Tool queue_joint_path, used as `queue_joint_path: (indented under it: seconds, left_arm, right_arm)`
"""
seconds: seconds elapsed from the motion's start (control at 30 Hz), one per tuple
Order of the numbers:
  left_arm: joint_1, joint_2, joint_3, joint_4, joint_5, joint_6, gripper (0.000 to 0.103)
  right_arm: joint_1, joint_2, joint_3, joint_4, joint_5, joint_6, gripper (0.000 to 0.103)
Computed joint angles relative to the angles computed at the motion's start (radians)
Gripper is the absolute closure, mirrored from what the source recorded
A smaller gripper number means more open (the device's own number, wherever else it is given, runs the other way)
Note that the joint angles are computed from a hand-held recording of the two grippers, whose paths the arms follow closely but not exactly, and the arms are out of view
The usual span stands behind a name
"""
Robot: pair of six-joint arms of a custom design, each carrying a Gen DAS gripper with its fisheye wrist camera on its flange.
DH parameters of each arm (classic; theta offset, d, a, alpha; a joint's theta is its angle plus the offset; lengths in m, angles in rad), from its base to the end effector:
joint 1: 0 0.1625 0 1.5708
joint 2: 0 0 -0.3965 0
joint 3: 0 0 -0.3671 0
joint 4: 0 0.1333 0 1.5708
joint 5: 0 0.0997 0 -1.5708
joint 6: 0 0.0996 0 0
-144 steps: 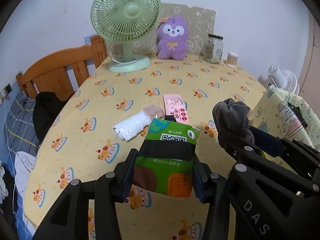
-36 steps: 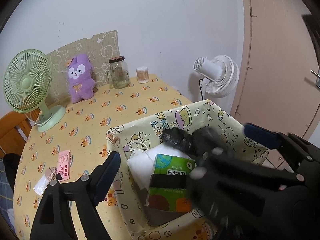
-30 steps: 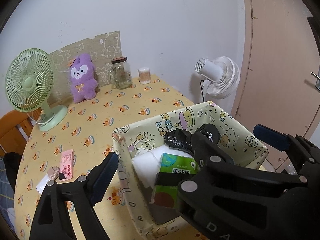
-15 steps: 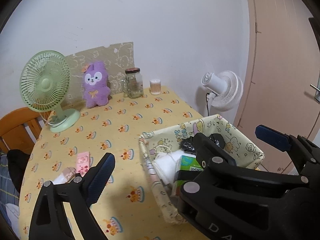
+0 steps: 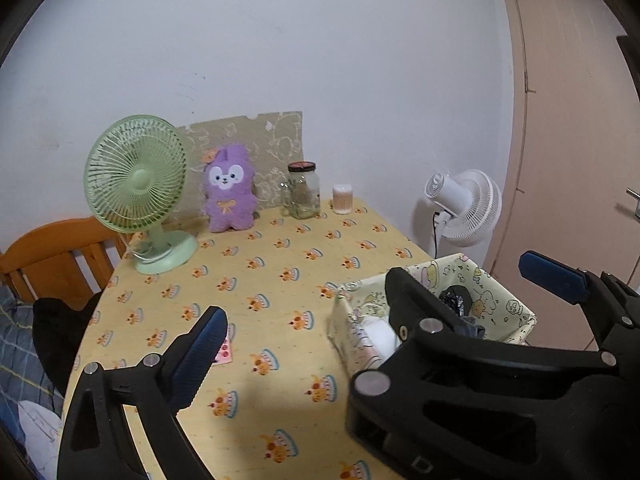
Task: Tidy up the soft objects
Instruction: 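Withdraw both tools from the box toward the pink card and white roll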
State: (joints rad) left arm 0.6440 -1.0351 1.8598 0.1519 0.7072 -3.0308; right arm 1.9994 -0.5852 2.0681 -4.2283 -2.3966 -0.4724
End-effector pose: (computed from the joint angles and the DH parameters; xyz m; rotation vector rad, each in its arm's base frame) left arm -0.1985 -0.4104 0.1244 0.8773 2.2053 -1.0901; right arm 0.2473 -0.3966 0.0817 0.3423 -2.0336 1.2985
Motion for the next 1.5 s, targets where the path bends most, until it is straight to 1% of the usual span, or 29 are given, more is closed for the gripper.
queue_joint_path:
  seconds: [0.13,0.2,0.27,0.43,0.53,0.6,0.77,0.87,1.0,1.23,1.5]
  left_arm:
    - [0.008,-0.031,0.017,-0.004,-0.009,0.011,0.003]
    - [0.015,-0.049,0.03,-0.013,-0.004,0.015,0.002]
    - [0.019,-0.068,0.047,-0.028,-0.01,0.02,0.002]
    - [0.032,-0.106,0.078,-0.048,-0.036,0.04,0.0]
    - [0.046,-0.123,0.091,-0.062,-0.04,0.058,0.0]
    - [0.055,-0.128,0.094,-0.062,-0.047,0.062,0.0]
    - [0.092,-0.133,0.091,-0.06,-0.038,0.071,0.0]
    - [0.118,-0.131,0.082,-0.049,-0.024,0.067,0.0]
    - [0.144,-0.124,0.076,-0.057,-0.026,0.079,0.0]
    - [0.211,-0.109,0.05,-0.057,-0.003,0.11,0.0]
    - [0.28,-0.07,0.001,-0.048,-0.02,0.147,0.003]
  right_arm:
    - [0.02,0.019,-0.02,0.013,-0.008,0.008,0.0]
    - [0.034,0.035,-0.037,0.016,-0.02,-0.002,0.0]
    - [0.041,0.048,-0.049,0.011,-0.016,-0.019,0.0]
    - [0.04,0.063,-0.047,0.039,0.051,0.001,0.0]
    - [0.044,0.089,-0.065,0.026,0.065,-0.012,0.0]
    - [0.043,0.099,-0.075,0.043,0.074,-0.001,0.0]
    - [0.039,0.12,-0.098,0.083,0.083,0.012,0.0]
    - [0.029,0.123,-0.106,0.126,0.104,0.025,0.0]
    - [0.013,0.135,-0.12,0.173,0.132,0.052,0.0]
    - [-0.008,0.174,-0.167,0.23,0.16,0.061,0.0]
    - [-0.041,0.21,-0.224,0.309,0.194,0.071,0.001]
